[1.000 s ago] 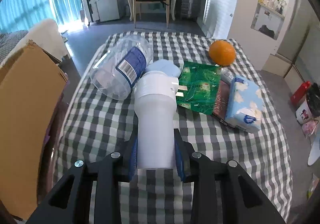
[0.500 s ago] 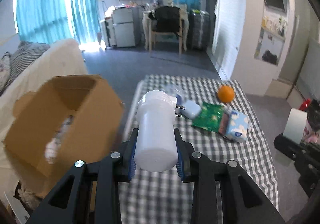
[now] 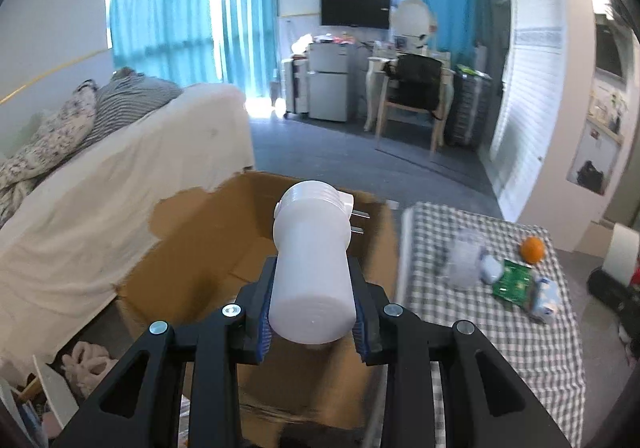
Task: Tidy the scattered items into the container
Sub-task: 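Carry the white bottle and tape roll to the box and release both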
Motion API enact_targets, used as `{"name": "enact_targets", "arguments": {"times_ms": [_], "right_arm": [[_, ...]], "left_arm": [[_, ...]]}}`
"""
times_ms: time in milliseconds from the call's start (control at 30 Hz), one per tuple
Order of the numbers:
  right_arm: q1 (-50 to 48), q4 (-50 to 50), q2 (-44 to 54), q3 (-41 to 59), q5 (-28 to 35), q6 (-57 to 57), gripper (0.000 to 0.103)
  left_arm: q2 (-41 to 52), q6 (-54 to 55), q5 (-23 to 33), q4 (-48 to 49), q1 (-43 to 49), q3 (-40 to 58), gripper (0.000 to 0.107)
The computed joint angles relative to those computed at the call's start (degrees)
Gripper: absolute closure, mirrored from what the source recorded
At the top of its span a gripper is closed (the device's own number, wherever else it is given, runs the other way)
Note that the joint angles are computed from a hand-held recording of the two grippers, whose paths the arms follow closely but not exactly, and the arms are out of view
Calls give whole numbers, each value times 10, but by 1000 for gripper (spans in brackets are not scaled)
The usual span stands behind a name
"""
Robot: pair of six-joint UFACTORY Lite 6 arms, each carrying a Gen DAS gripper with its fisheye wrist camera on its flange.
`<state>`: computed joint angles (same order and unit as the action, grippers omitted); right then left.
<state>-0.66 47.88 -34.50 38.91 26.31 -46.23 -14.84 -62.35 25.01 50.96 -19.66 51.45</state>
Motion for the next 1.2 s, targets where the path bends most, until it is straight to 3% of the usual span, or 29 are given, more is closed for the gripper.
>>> {"name": "enact_targets", "arguments": {"times_ms": [300,433,567,667,733,900,1067,1200], "right_arm": [[186,-206,80,39,-112,248,99],[219,-254,124,59,-135,302,99],[236,-241,181,94,-151,292,99],[252,-244,215,118,-160,296,99],[262,-243,242,139,-163,293,99],[303,-248,313,204,-166,292,99],[339,-263,392,278,-165,298,99],[358,-270,449,337,-160,298,99]], "left_arm": [[76,136,-93,-105,147,0,75],[106,161,-119,-115,172,-1,75],[107,119,-121,-63,172,0,73],[91,143,-132,-78,182,-8,55],[72,150,-135,-78,190,-16,49],[26,314,-146,-226,241,-28,30],[-11,552,-142,-451,310,-28,27],[-19,658,-135,-549,353,-24,25]]}}
